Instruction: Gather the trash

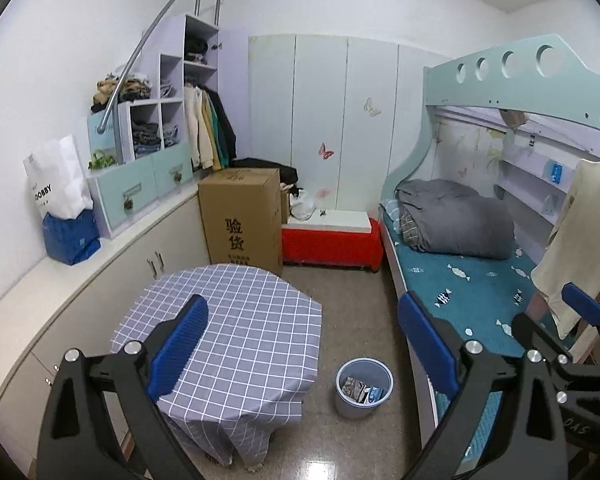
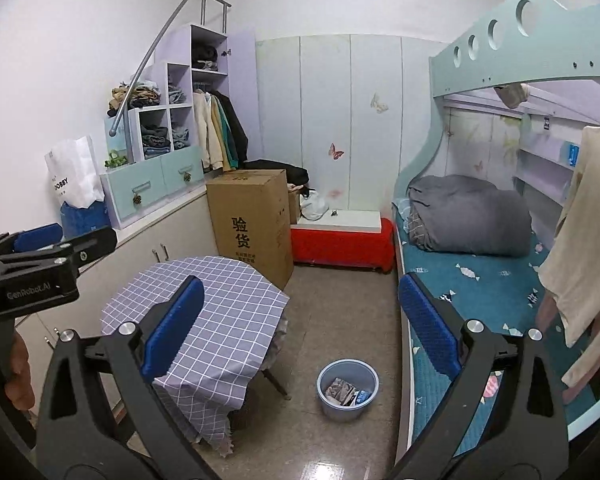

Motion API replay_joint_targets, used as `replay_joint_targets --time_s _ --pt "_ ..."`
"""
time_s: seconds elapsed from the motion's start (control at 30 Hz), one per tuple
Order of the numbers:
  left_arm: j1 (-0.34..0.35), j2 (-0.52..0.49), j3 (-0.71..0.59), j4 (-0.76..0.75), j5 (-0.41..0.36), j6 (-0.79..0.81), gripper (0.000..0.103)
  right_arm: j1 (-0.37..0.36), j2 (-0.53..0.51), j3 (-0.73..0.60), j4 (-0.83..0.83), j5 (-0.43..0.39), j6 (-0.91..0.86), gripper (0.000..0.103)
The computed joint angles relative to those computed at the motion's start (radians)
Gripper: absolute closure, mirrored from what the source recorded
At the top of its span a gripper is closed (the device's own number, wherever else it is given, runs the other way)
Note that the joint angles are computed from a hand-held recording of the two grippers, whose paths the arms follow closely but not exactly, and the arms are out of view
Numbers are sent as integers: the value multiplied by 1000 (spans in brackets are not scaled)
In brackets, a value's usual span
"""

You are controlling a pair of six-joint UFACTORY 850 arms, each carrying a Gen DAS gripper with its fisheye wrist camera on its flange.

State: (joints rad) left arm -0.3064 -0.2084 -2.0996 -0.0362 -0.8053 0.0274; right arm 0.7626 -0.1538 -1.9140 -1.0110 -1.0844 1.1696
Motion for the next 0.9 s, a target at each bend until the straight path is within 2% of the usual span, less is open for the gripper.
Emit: replay_joint_targets --time_s 0.37,0.9 --pt "6 50 63 -11 42 25 9 29 -17 -17 -27 -35 9 7" --pt "8 47 58 -65 35 75 9 36 -32 -51 -11 -79 -7 7"
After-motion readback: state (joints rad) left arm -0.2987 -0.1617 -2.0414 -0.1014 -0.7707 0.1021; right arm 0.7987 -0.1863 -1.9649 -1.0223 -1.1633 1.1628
